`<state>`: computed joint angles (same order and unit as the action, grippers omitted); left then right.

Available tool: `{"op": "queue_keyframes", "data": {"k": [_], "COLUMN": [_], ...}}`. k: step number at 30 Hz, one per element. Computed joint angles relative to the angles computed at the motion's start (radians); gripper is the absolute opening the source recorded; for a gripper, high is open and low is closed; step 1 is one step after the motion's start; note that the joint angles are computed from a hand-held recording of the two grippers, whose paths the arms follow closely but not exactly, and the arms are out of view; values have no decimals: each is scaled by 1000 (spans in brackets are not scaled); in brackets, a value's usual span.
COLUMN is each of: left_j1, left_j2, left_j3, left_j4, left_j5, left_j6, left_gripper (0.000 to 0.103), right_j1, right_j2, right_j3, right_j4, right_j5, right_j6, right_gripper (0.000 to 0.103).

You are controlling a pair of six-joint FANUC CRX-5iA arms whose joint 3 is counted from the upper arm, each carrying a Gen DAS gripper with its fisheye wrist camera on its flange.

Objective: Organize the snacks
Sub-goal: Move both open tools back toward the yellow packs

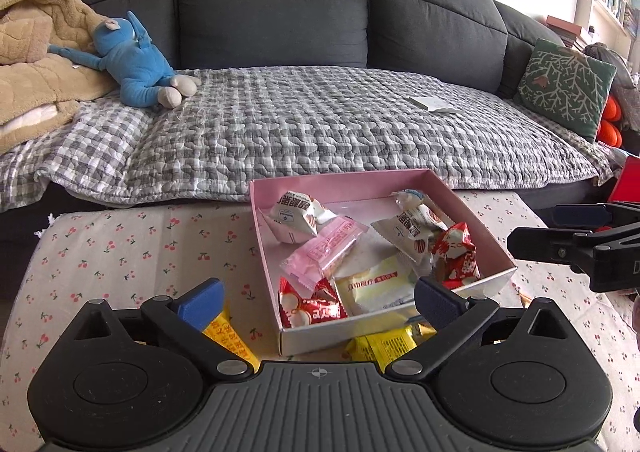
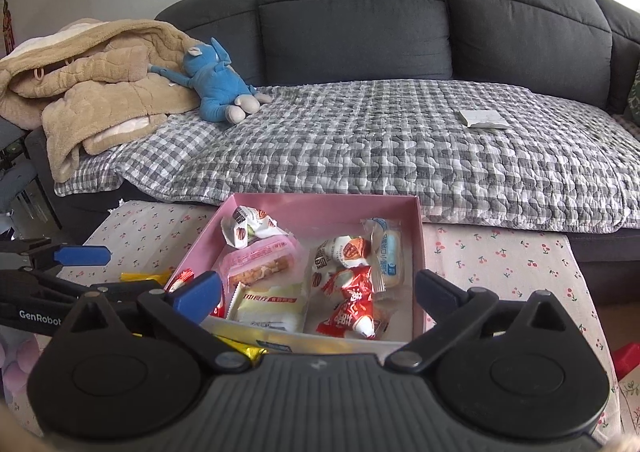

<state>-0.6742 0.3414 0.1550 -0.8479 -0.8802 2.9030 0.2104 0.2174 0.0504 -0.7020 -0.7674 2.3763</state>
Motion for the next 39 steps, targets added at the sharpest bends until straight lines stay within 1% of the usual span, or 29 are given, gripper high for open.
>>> {"op": "queue_keyframes", "data": {"k": [10,14,18,20,23,28,31,33,39], "left_j1": [-71,-104,-125,-130,-129,-152,-158,-164,-165], "left_j2": [-42,-45,-48,-50,-50,-23,-6,8,42], "left_j3": [-70,-91,-111,-121,-135,-123,-115,-107,-91], "left_j4": [-20,-52,-79,-78,-70,-89,-89,-92,-92], "left_j5": [-43,-59,-61,-55,-28,-45,-30,-20,36], "left_j6": [93,135,172,186,190,182,167,152,128], "left_gripper": [103,103,103,103,103,103,103,103,103], "right_j1": [-8,-10,-31,-34,-43,-58,-69,-83,-96], "right_j2": [-71,-99,-115,-126,-134,-143,-146,-141,-113], "right_j3": [-97,-145,-176,-195,-211,-233,-242,-239,-223], "right_j4": [20,23,-23,-24,-38,-39,-40,-45,-16], "right_j5": [9,31,40,54,62,65,62,44,28], "right_j6": [30,60,110,120,163,211,250,274,250], "right_gripper": [103,103,103,103,103,103,103,103,103]}}
